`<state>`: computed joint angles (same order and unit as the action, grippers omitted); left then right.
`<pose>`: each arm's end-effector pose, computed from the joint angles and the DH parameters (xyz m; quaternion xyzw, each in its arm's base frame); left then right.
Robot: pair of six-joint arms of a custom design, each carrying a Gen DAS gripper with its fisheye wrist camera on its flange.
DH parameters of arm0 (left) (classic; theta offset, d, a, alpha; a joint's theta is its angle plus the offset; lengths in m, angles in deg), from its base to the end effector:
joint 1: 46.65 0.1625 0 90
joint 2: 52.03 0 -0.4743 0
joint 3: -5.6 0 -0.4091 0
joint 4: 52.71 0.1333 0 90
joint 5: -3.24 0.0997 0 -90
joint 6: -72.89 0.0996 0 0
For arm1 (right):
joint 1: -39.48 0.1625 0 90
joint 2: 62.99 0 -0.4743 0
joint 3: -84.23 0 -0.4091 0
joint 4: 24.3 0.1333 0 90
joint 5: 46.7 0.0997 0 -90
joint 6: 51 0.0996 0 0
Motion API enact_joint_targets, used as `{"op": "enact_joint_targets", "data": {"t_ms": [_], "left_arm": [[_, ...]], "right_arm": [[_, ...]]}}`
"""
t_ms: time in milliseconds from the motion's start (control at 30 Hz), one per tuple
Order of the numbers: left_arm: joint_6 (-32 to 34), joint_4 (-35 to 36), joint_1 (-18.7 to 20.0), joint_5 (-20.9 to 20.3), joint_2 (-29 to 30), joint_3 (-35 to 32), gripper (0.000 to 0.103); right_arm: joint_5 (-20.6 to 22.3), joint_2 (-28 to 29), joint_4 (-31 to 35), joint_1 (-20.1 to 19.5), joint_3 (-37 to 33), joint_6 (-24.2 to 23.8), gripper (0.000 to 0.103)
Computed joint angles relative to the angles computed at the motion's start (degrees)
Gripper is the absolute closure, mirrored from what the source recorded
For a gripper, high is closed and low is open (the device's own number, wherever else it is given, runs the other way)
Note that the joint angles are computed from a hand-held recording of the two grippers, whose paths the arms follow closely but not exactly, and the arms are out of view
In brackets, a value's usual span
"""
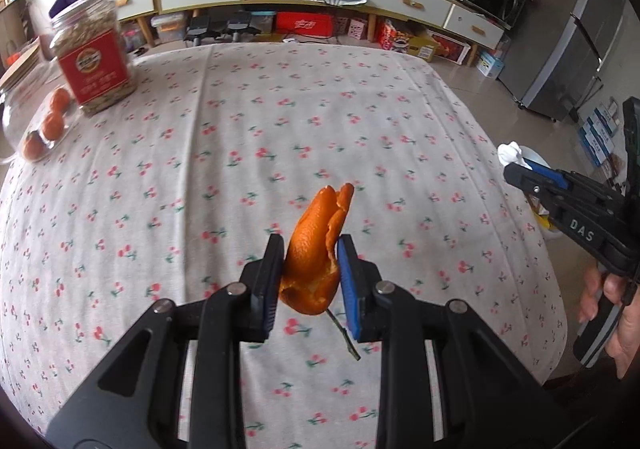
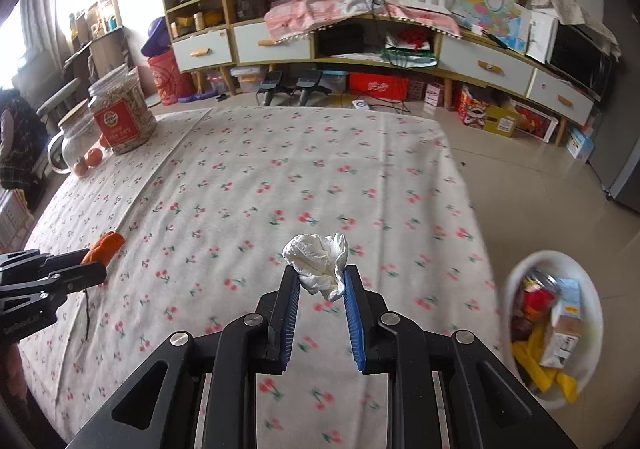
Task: Collect trash
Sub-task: 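Drop orange peel into bin from left tool while right tool drops tissue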
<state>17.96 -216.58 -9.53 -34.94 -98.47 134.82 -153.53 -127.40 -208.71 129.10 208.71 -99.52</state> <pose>-0.2449 -0.4507 0.0241 0.0179 0.8972 -0.3109 0.3131 0.1008 -0.5458 0.2133 0.3460 -0.8806 0.2080 0.2482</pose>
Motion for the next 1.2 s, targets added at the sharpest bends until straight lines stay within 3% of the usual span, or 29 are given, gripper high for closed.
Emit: {"op": "enact_joint_targets", "data": {"t_ms": [300,700,1033,1200], "left_arm": [[5.93,-1.83,-0.60,-2.37,6.81,-7.64,0.074],[16.80,-2.42,-1.51,-7.39,16.17,-20.85,0.074],[24.92,0.64,-0.13,-12.39,25.12,-35.80,0.074],[25.42,1.77,1.28,-14.53,28.98,-42.06,0.074]], "right_arm": [[3.05,-8.70,3.50,-6.54,0.27,-0.01,0.080],[7.66,-17.69,10.41,-15.87,-2.76,3.53,0.080],[9.22,-20.89,12.75,-20.58,-4.26,3.91,0.080],[9.41,-21.28,14.09,-21.79,-5.58,5.01,0.080]]}}
